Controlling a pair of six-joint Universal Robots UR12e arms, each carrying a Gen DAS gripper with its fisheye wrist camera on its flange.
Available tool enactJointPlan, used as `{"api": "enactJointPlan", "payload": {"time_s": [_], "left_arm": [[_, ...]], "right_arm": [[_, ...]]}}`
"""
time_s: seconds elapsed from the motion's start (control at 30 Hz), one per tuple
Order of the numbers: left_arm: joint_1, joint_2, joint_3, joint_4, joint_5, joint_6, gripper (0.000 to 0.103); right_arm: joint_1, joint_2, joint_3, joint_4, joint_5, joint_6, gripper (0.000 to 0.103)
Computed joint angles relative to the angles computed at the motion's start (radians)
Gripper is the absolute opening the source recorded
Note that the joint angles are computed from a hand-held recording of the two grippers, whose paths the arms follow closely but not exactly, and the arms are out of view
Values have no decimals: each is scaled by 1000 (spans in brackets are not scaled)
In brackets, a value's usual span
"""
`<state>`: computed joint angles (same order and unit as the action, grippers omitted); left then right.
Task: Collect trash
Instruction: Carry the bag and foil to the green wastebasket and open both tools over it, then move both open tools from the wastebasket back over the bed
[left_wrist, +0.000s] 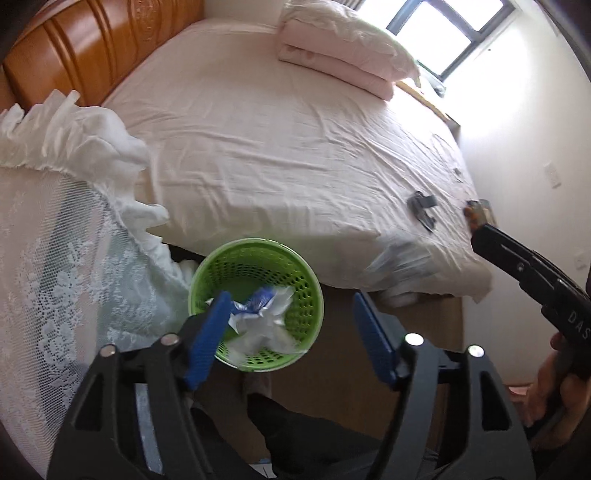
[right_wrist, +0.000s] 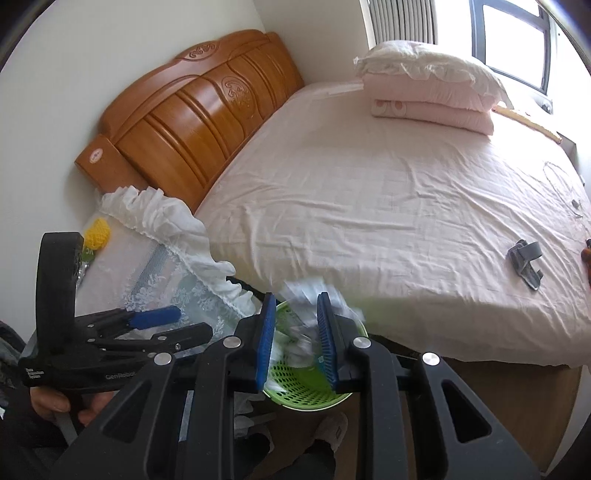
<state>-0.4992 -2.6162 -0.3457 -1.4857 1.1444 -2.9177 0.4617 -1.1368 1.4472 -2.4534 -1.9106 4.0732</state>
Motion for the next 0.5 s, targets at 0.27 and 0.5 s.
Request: {"api": "enactJointPlan", "payload": {"time_s": [0.27,0.5], "left_arm": [[9,67,-108,201,59,-53,88],[33,133,-200,347,98,-114,95]], "right_arm": [[-10,23,-20,-13,47,-33,24],[-10,74,-78,15,93,-92,24]]}}
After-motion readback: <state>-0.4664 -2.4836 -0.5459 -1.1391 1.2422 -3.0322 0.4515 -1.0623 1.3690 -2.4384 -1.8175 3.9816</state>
